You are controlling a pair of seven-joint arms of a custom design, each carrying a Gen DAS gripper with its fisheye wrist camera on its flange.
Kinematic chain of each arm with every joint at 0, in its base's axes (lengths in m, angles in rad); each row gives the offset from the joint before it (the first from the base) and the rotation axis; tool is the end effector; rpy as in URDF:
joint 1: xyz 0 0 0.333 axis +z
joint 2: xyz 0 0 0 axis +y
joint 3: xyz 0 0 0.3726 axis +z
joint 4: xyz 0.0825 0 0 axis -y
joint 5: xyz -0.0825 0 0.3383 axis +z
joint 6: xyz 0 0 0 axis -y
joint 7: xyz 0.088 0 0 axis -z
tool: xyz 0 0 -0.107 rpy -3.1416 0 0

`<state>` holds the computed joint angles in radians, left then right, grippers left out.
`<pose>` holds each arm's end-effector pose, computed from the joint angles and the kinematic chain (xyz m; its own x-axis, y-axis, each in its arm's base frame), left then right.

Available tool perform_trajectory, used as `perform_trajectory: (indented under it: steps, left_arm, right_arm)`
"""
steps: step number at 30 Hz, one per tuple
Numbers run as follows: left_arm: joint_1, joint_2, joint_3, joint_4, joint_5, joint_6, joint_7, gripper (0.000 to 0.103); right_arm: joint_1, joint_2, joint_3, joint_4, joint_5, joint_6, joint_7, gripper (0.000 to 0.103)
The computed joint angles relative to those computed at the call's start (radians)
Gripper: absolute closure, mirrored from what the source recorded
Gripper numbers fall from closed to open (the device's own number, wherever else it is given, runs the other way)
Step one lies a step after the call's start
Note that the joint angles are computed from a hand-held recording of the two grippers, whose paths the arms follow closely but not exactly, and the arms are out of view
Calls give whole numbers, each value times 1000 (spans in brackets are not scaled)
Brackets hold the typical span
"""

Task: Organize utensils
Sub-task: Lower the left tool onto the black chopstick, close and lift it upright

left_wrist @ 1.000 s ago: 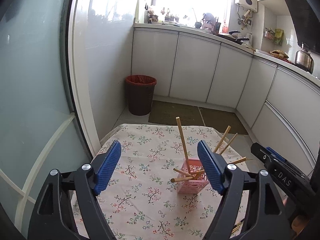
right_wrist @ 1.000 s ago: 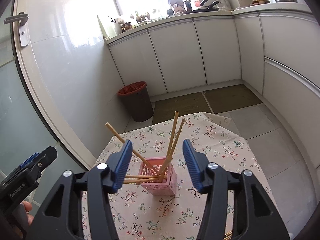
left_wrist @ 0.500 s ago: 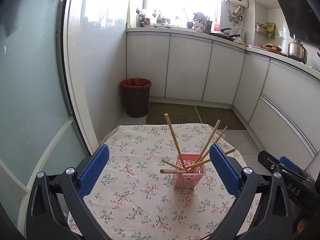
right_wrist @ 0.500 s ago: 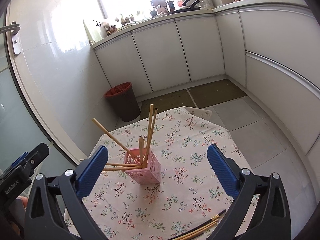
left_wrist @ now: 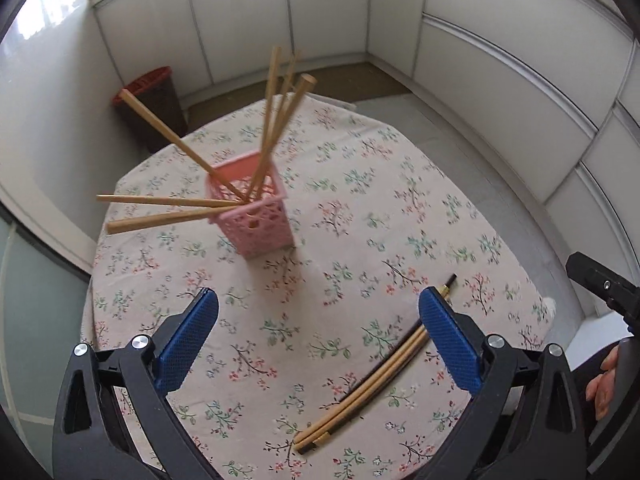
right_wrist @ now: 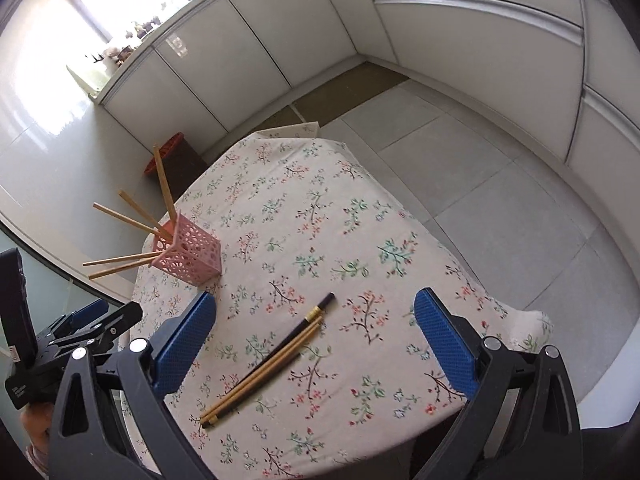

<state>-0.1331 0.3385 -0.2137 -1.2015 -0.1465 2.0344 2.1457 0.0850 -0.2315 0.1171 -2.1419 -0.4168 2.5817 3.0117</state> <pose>0.6318 -0.2010 0.7025 -0.7419 -0.6663 -0.0751 -0.5449 0.6643 -0.5116 0.4642 0.1096 0.6482 -0.6280 -0.6079 -0.4859 -0.3961 0.7871 -0.4728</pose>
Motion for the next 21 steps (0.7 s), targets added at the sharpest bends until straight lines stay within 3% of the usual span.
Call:
perform_trajectory:
  steps: [1, 8, 11, 14, 16, 21]
  left_arm:
    - [-3, -1, -6, -8, 1, -14, 15, 7]
    - [-69, 162, -30, 237, 12, -352, 24, 7]
    - [-113, 186, -25, 242, 50, -369, 27, 9]
    - [-156, 244, -24, 322, 83, -440, 27, 19]
    - [-188, 283, -20, 372, 105, -483, 21, 33]
    - [-239, 314, -6, 378, 158, -490, 24, 46]
  right_arm:
    - [-1, -13, -2, -16, 4, 3, 6, 6]
    - [-27, -82, 6, -112, 8, 32, 53, 6]
    - [-44, -105, 10, -148, 27, 43, 65, 6]
    - [-65, -119, 23, -159, 21, 28, 74, 6]
    - [-69, -123, 22, -169, 28, 29, 72, 6]
    - [-77, -130, 22, -182, 42, 31, 65, 6]
